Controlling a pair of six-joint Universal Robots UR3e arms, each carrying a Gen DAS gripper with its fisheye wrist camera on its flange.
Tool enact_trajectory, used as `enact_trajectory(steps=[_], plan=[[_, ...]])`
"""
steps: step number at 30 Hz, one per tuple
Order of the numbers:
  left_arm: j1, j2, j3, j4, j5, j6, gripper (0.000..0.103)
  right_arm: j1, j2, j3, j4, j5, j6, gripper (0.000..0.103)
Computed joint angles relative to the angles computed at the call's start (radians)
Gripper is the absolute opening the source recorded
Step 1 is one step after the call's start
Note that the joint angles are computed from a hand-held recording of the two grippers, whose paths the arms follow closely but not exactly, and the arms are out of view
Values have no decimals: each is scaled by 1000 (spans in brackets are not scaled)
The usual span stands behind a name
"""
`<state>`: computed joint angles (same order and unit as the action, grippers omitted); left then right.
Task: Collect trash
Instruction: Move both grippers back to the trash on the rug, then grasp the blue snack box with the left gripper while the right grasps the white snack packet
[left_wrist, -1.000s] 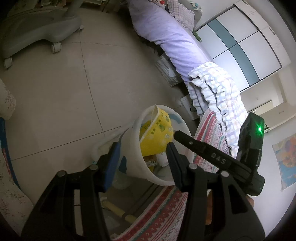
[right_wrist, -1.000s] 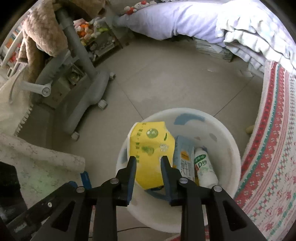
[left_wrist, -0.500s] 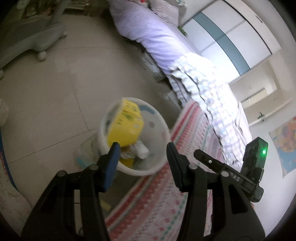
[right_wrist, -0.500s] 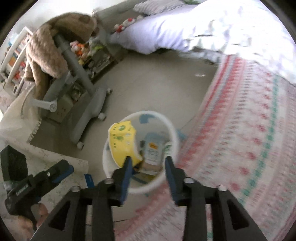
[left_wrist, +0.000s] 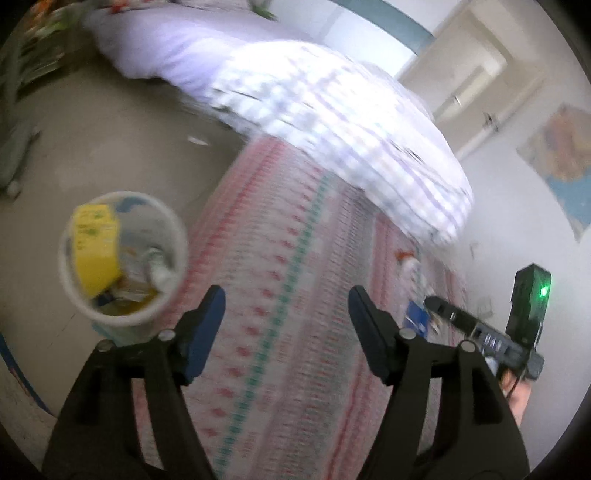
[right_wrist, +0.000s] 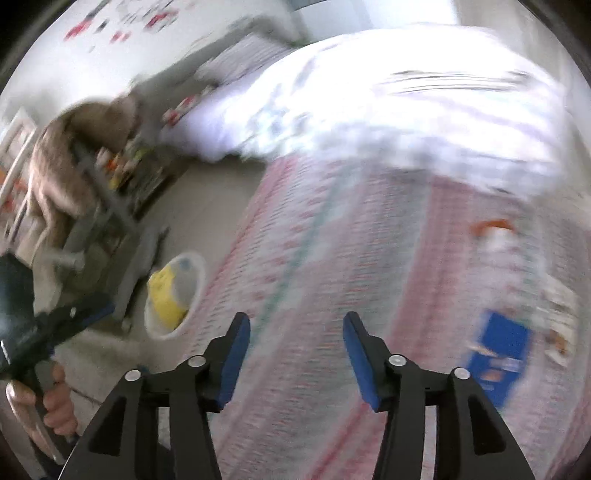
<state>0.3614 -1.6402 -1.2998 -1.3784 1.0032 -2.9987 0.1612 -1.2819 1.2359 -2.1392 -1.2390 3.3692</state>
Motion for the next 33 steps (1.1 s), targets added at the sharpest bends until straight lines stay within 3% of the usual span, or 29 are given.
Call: enact_trajectory(steps=[6, 13, 18, 22, 33], plan=[[-325, -187, 235, -20, 127, -114, 74, -390, -354, 460, -101, 140, -11, 65], [-605, -489, 446, 56, 199, -221, 74, -696, -428, 568, 53, 154, -60, 65], [-699, -683, 574, 94, 224, -198, 74, -750, -383, 577, 93, 142, -77, 65], [-715, -703, 540, 145, 195, -194, 74, -765, -358, 570, 115, 138, -84, 65], [-791, -768, 558, 217, 277, -153, 75, -660, -227, 499, 72, 32, -53, 65]])
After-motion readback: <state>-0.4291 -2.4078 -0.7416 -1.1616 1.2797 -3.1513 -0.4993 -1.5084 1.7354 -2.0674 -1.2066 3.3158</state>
